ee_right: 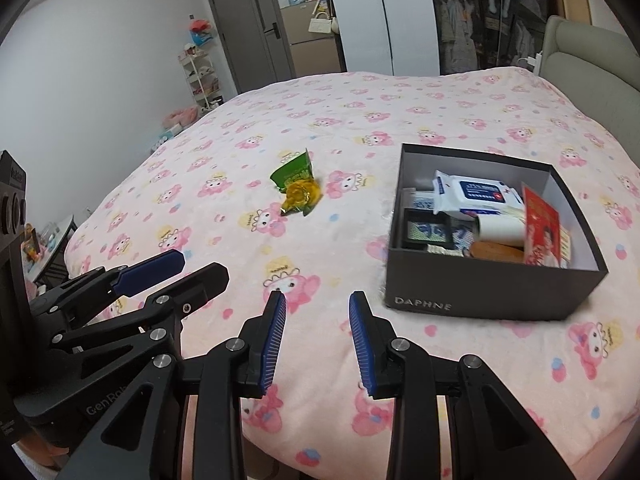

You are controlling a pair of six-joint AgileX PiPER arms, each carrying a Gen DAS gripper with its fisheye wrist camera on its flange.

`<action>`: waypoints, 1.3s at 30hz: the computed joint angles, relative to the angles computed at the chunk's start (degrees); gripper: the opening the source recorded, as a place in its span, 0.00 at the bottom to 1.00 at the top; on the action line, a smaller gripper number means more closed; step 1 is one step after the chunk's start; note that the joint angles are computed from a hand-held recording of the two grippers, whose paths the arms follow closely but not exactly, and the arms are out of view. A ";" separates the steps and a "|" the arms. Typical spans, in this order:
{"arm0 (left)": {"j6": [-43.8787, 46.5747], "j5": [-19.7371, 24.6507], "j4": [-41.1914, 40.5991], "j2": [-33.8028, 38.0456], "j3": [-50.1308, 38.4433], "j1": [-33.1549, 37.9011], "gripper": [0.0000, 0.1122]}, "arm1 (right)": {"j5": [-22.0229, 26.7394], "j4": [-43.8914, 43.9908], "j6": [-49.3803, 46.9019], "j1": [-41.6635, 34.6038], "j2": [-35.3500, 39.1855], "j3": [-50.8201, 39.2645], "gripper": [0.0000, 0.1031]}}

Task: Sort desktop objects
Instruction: 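Move the right gripper toward the green-and-yellow candy packet, then close the right gripper on the yellow end of the candy packet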

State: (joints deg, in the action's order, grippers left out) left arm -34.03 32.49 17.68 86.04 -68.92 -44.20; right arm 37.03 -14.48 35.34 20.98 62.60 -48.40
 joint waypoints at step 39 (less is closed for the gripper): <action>29.72 18.06 -41.82 63.12 -73.49 26.63 0.46 | 19.33 5.09 -13.15 -9.93 63.93 -67.58 0.31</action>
